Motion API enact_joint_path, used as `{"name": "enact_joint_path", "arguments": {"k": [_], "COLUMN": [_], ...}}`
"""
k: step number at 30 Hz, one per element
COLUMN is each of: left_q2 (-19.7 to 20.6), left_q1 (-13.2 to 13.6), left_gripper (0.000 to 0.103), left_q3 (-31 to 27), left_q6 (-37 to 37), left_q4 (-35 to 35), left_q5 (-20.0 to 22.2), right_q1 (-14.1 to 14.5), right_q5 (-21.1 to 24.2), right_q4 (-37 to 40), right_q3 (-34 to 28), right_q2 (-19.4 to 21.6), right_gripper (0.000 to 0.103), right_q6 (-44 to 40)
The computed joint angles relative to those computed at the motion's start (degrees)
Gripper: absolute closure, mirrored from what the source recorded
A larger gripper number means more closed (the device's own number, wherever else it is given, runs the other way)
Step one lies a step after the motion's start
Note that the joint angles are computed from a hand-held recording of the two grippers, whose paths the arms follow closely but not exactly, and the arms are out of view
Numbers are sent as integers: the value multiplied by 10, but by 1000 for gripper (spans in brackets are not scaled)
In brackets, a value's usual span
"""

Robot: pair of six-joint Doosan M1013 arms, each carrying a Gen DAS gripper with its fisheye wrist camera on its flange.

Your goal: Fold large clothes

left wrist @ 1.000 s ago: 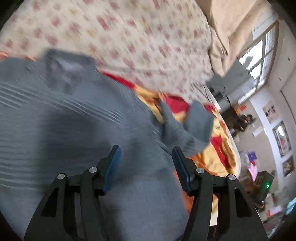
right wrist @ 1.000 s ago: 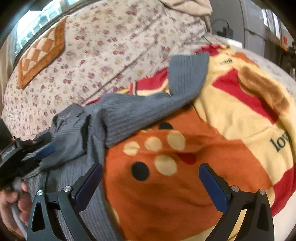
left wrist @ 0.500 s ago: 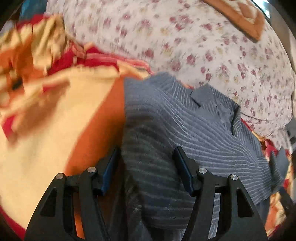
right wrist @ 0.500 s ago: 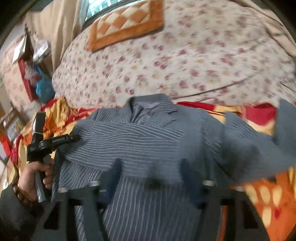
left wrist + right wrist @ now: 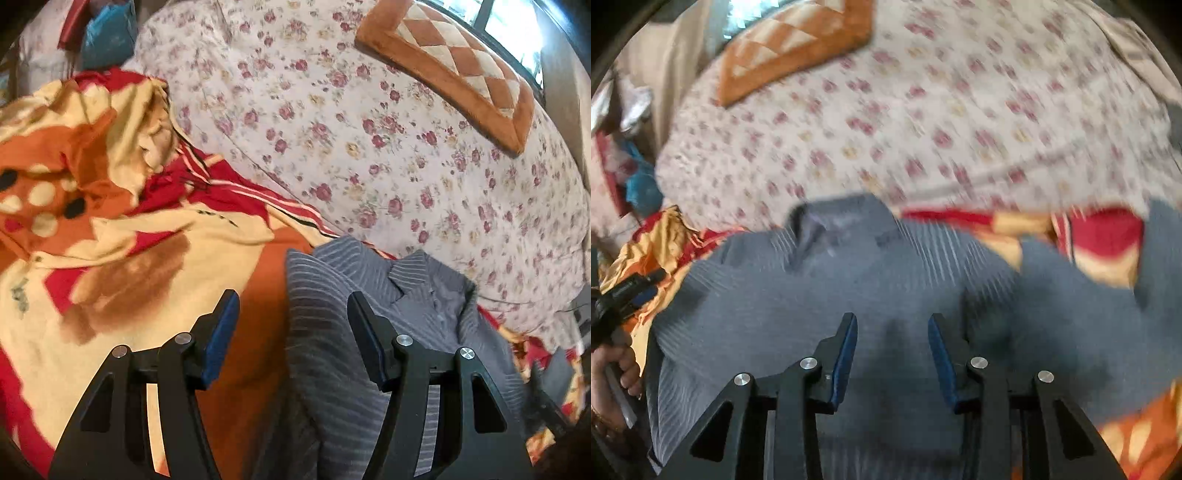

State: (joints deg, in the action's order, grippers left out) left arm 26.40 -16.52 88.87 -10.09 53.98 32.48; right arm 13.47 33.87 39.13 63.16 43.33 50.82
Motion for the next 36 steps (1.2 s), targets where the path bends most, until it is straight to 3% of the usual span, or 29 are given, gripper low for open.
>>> {"name": "enact_joint_path", "arguments": {"k": [2,4,6,9,11,13,18,21,23,24,25,27,28,29,31,32,33,36], "left_q2": [3,4,14,42,57,51,39,19,14,15,21,42,58,62,63,64,64,64], "left_q1": [5,5,7,12,18,20,8,-13,-24,-24,-22,-16,-14,-15,-21,-21,-21,-21], "left_gripper": [43,42,42,42,43,42,43,42,41,37,33,33,33,33,27,25,25,25], "left_q3": [-3,-4,-18,-58,-72,-65,-57,-33,-25,-27,-34,-61,-76,-84,-88,-88,-88,-86], "left_q6": [7,9,79,250,289,277,223,141,132,153,202,325,362,383,379,385,388,384], "left_q4": [2,34,1,-173,-243,-239,-182,-54,-7,-18,-60,-192,-231,-239,-216,-218,-218,-216], "left_q5": [-37,-74,-92,-33,15,-1,15,-4,-17,-23,-25,1,35,50,61,60,59,55], "right_q1": [1,4,-1,-1,-2,-5,-8,0,4,5,5,7,6,6,12,9,3,-19], "right_q5": [38,58,70,66,63,55,50,56,80,91,72,80,89,99,76,54,18,-106], "right_q4": [-43,-134,-125,-124,-124,-98,-14,-63,-124,-139,-126,-131,-117,-105,-125,-108,-67,12], "right_q3": [-38,-70,-77,-72,-65,-51,3,28,21,17,28,24,22,21,31,42,58,94], "right_q2": [23,44,52,48,44,34,-10,-24,-15,-9,-13,-11,-9,-8,-15,-24,-36,-66], "right_gripper": [65,65,66,66,66,66,66,66,66,65,64,51,44,25,22,34,44,41], "right_q6": [47,144,162,161,156,146,56,75,126,136,116,98,82,63,62,46,16,-11]}}
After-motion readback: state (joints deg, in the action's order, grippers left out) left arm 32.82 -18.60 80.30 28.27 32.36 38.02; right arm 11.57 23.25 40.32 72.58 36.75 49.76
